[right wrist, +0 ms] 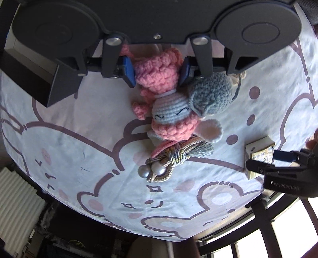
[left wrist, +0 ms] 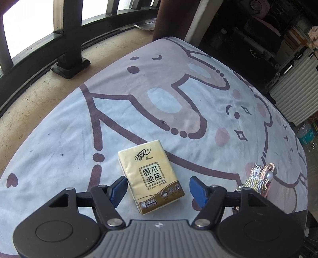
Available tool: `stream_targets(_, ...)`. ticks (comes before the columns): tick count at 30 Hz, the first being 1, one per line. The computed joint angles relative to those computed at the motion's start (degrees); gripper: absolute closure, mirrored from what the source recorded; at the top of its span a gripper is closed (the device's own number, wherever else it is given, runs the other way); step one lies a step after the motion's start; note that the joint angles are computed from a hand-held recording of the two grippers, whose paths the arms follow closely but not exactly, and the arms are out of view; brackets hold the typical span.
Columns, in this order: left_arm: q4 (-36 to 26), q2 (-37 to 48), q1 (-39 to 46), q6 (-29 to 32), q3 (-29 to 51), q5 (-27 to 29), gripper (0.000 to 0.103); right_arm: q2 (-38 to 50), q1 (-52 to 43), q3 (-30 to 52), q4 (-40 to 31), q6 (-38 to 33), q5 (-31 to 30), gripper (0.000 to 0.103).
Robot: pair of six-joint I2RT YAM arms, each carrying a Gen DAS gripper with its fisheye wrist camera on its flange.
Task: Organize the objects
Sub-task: 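Close the left gripper on the tissue packet while the right gripper grasps the pink doll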
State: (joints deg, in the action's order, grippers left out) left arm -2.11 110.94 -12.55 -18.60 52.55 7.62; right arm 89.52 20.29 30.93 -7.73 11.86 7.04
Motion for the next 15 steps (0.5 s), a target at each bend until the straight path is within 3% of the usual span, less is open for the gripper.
stream_targets(4, -0.7, 0.4, -0.4, 4.0, -0.1, -1.5, 0.035, -2.5, -1.0, 0.3, -5.0, 10.4, -3.0, 0.059)
stream_targets(7, -0.8, -0.5, -0.4, 7.9, -0.9, -2.0, 0.044, -5.8, -1.8, -1.8, -7.2, 16.0, -7.7, 0.059)
stream_targets(9, -1.9, -1.2, -0.4, 10.3, -0.9, -2.4, 0.049, -8.6, -1.7, -3.7, -8.5, 19.0, -10.0, 0.059)
stream_targets(15, -3.6, -3.2, -0.4, 17.9, -2.1, -5.0, 0.050, -16.2, 3.2, -7.3, -14.8, 24.2, -13.6, 0.057)
